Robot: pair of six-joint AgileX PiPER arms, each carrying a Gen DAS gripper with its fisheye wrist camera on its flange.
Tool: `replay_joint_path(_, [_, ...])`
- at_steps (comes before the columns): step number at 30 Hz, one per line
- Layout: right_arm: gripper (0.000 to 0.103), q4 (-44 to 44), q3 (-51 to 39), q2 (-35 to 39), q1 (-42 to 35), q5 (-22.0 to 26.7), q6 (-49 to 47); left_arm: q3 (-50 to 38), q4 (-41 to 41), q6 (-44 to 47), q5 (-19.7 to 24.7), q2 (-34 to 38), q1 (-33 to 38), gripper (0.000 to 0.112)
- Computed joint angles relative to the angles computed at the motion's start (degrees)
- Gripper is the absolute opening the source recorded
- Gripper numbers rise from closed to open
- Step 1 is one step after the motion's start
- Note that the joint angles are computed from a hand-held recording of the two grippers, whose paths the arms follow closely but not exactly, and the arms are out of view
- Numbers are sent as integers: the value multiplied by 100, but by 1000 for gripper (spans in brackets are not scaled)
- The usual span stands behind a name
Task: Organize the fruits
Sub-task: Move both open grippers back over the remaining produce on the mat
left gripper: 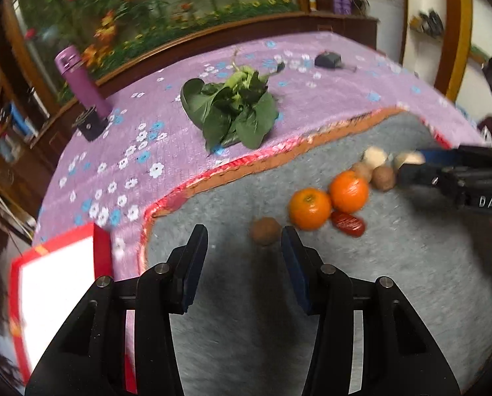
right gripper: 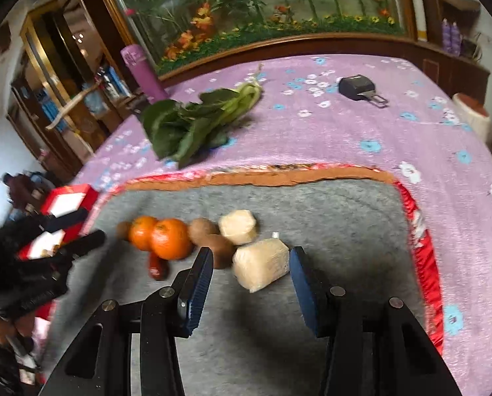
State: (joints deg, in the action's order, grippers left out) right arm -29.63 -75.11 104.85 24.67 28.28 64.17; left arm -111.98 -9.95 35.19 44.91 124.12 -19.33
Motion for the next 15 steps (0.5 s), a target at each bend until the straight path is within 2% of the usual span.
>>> replay_joint_path(2, [38, 61, -178, 182, -3, 322, -119, -135, 234, -37, 27, 139, 2, 46])
replay_joint_path(4, [31, -42, -192, 182, -13, 330, -49, -351, 193, -57, 208, 290, 50, 46])
replay_joint_path(7, [30, 72, -99, 139, -141, 156, 20, -509, -68, 5, 380, 351, 66, 46])
replay_joint_path(12, [30, 47, -17, 94, -162, 53, 125, -349, -116, 373, 181, 233, -184, 46])
replay_joint_path(15, [30, 95, -16, 79, -171, 42, 100, -840, -90, 491, 512, 514, -268, 46])
